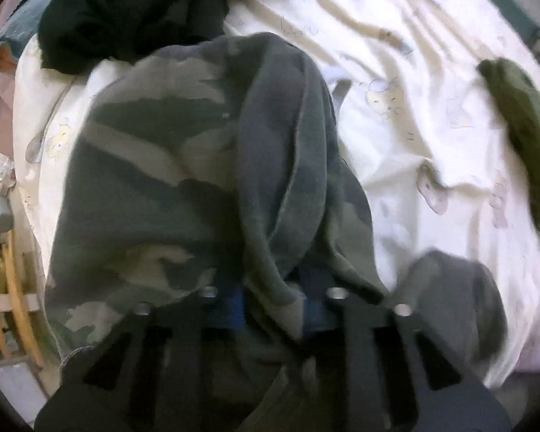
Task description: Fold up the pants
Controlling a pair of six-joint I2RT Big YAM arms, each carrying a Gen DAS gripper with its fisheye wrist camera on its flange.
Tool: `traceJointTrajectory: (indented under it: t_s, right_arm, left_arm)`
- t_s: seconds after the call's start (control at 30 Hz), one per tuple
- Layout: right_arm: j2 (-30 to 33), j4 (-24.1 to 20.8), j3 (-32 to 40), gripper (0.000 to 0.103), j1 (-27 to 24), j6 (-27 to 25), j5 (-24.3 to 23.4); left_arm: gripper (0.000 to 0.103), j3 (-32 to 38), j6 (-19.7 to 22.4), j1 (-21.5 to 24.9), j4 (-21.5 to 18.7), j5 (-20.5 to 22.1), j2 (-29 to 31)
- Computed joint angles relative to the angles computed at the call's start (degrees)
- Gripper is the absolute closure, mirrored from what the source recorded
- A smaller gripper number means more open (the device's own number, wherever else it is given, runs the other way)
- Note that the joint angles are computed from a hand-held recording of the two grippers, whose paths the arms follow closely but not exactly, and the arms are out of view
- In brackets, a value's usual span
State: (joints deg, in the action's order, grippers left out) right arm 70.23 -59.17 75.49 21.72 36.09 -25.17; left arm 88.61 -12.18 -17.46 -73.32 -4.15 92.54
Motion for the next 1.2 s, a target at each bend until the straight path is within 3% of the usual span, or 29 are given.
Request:
traceJointTrajectory:
  t_s: [0.13,0.23,0.37,0.5,0.57,0.63,0.67,0.73,0.8,0.93,1.0,1.07,1.1,1.13,1.2]
  right_arm:
    - [0.25,-0.48,0.66,0.024,0.66,-0.3,0.17]
    - [-0.17,-0.13,0.34,0.024,1.47,0.1,0.15]
    - [0.73,-1.53,0.88,0.024,3.16,-1.19,0.97]
    - [3.22,-4.55,2.37,0.024,5.49,-3.27,-0.43]
    - [3.37,-4.48,3.71,0.024,7.6,-4.11,-0.9]
    - [3.68,-5.1,6.02,0.024,10.09,-5.59,-0.78]
    - [3.91,-5.5,7.04,0.024,11.46,-6.01,-0.58]
    - [5.01,-7.27,9.86,0.024,15.21,-6.81,-0.29]
    - [6.62,-9.36,12.03,0.024,18.85,-6.46,1.03]
    - [10.35,-11.74,13.4,0.024,23.71,-3.92,3.83]
    - [12.16,-10.81,13.32,0.026,25.73,-2.82,5.63]
    - [13.04,-9.78,13.17,0.053,27.4,-3.54,9.63]
    - [13.89,-10.23,13.66,0.077,28.24,-3.86,11.98]
    - [14.05,-9.98,13.73,0.086,28.57,-3.71,12.1]
    - [11.76,-5.94,11.69,0.089,29.42,-2.76,10.42]
  left_arm:
    - [0.093,-5.93,2.95,2.51,0.65,2.65,-9.68]
    - [0.094,-10.34,6.5,5.89,-3.08,4.88,-16.25]
    - [0.094,-17.59,11.58,8.69,-6.71,1.77,-19.95]
    - [0.092,-20.46,9.33,10.43,-5.41,3.77,-20.71]
    - [0.087,-20.08,7.99,10.91,-4.3,4.93,-21.13]
    - [0.063,-18.93,6.51,11.48,-4.32,5.43,-21.07]
    - [0.057,-17.96,5.98,12.06,-4.7,5.8,-20.79]
    - [0.031,-16.75,5.27,13.85,-4.85,8.32,-21.06]
    - [0.018,-15.92,5.57,15.57,-5.05,9.83,-21.82]
    - [0.017,-15.72,6.98,18.58,-3.68,11.05,-23.63]
    - [0.017,-16.22,7.41,20.47,-2.52,12.61,-24.19]
    - [0.017,-17.96,7.62,21.78,-0.08,13.81,-25.77]
    - [0.017,-19.46,8.15,21.98,1.39,13.47,-27.12]
    - [0.017,-20.27,8.47,21.95,2.82,12.73,-27.99]
    - [0.017,-20.56,8.52,23.05,3.64,13.32,-28.72]
